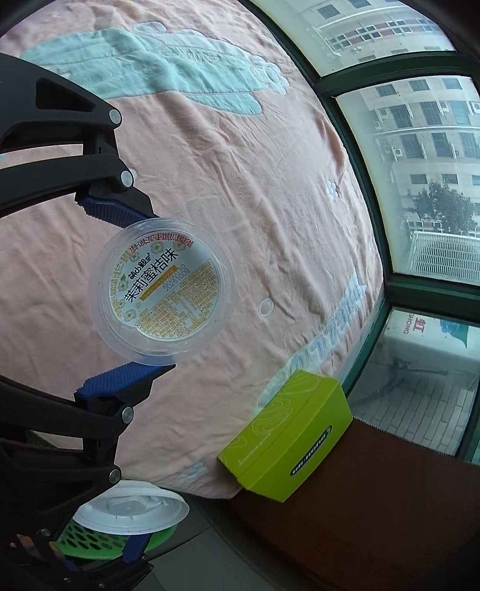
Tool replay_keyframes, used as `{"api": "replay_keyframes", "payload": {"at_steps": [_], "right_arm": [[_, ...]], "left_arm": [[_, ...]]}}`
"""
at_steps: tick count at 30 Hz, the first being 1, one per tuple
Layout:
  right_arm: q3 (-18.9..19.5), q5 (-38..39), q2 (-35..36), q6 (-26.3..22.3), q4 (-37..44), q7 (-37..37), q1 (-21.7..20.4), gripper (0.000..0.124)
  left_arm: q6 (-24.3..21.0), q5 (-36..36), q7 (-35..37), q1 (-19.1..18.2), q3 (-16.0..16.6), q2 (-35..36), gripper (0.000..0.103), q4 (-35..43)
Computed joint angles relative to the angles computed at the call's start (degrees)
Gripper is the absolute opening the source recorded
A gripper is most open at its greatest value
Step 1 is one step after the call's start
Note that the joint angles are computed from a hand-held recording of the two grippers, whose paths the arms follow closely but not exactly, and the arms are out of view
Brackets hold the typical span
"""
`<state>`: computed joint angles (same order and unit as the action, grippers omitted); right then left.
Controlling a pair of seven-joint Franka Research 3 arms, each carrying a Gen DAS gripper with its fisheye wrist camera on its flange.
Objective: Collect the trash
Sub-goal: 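Carry the lid over the basket and open the right tool while the left tool carries the cup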
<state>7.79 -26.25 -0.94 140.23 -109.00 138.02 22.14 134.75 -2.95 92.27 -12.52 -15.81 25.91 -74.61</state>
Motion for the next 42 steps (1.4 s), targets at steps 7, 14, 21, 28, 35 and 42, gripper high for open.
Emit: {"api": "replay_keyframes", "payload": {"at_steps": [7, 14, 21, 28, 35, 42], "right_arm": [[2.5, -3.2, -8.6, -1.3, -8.2, 7.0, -1.8, 0.092], [5.9, -3.1, -18.1, -4.1, -17.1, 12.8, -5.0, 0.092], [9.0, 0.0, -26.7, -5.8, -24.3, 16.4, -8.4, 0.092], [10.9, 3.5, -31.9, -5.4, -28.6, 17.9, -10.5, 0.093], [12.3, 5.6, -35.4, -5.4, -31.0, 18.4, -11.8, 0.093], [13.4, 6.8, -39.0, -5.1, -32.9, 19.0, -13.0, 0.094]], "left_arm": [[4.7, -5.7, 5.2, 1.5, -2.3, -9.5, 0.063, -11.7], [7.0, -12.1, 11.4, 0.1, -2.9, -16.0, 0.063, -19.0], [7.3, -15.1, 14.6, -2.8, -2.7, -18.9, 0.063, -21.8], [7.0, -16.8, 16.5, -5.1, -2.8, -19.8, 0.063, -22.4], [6.5, -17.5, 17.3, -6.7, -3.0, -20.3, 0.063, -22.3], [6.1, -16.8, 17.1, -8.0, -3.4, -20.1, 0.063, -22.2]]}}
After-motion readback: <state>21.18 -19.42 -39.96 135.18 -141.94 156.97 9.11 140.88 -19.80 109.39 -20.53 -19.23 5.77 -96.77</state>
